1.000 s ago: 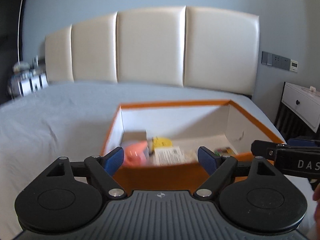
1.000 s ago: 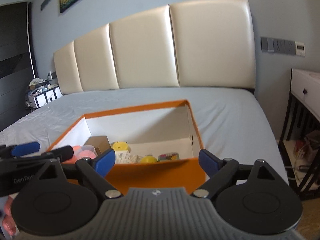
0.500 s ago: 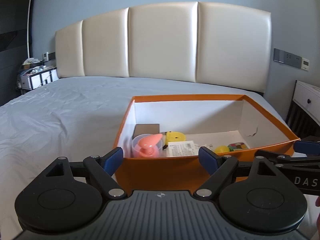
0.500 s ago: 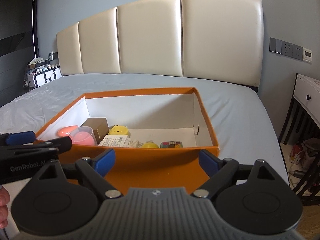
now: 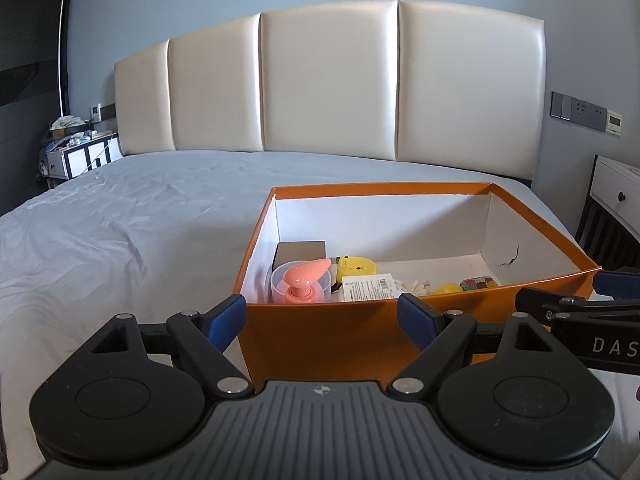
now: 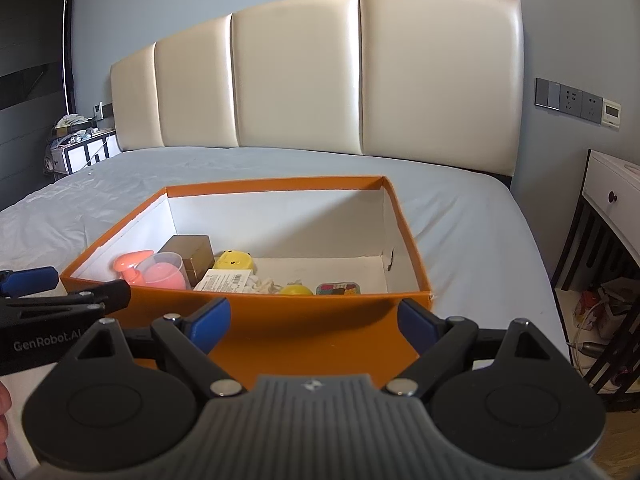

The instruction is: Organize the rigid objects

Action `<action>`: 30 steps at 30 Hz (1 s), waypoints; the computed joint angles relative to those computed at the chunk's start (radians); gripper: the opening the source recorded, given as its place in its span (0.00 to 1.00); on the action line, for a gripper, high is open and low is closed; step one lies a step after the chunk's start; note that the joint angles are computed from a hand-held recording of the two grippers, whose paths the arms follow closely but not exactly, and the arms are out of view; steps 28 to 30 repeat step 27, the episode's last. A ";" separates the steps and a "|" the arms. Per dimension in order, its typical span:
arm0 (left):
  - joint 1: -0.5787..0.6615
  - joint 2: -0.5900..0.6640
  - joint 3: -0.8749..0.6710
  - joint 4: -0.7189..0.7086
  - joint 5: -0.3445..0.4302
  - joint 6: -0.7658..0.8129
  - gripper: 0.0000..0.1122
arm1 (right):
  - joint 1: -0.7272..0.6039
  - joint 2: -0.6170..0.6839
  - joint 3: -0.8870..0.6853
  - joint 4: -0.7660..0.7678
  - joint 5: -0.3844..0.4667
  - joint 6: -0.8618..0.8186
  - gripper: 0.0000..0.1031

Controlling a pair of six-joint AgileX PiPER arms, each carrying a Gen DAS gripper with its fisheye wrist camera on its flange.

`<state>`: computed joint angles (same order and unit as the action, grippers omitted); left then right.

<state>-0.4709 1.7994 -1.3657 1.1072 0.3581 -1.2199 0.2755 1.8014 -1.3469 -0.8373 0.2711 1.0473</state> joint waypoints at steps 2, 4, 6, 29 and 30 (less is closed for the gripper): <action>0.004 -0.001 0.000 -0.024 -0.001 0.014 0.89 | 0.000 -0.001 0.002 -0.004 0.001 0.004 0.86; 0.006 -0.002 -0.001 -0.031 0.000 0.016 0.89 | 0.001 -0.003 0.003 -0.010 0.002 0.013 0.86; 0.008 -0.002 0.000 -0.032 -0.001 0.014 0.89 | 0.001 -0.003 0.004 -0.008 0.002 0.012 0.87; 0.015 -0.003 0.001 -0.049 -0.018 0.023 0.89 | 0.009 0.010 -0.014 0.019 0.020 -0.029 0.87; 0.015 -0.003 0.001 -0.049 -0.018 0.023 0.89 | 0.009 0.010 -0.014 0.019 0.020 -0.029 0.87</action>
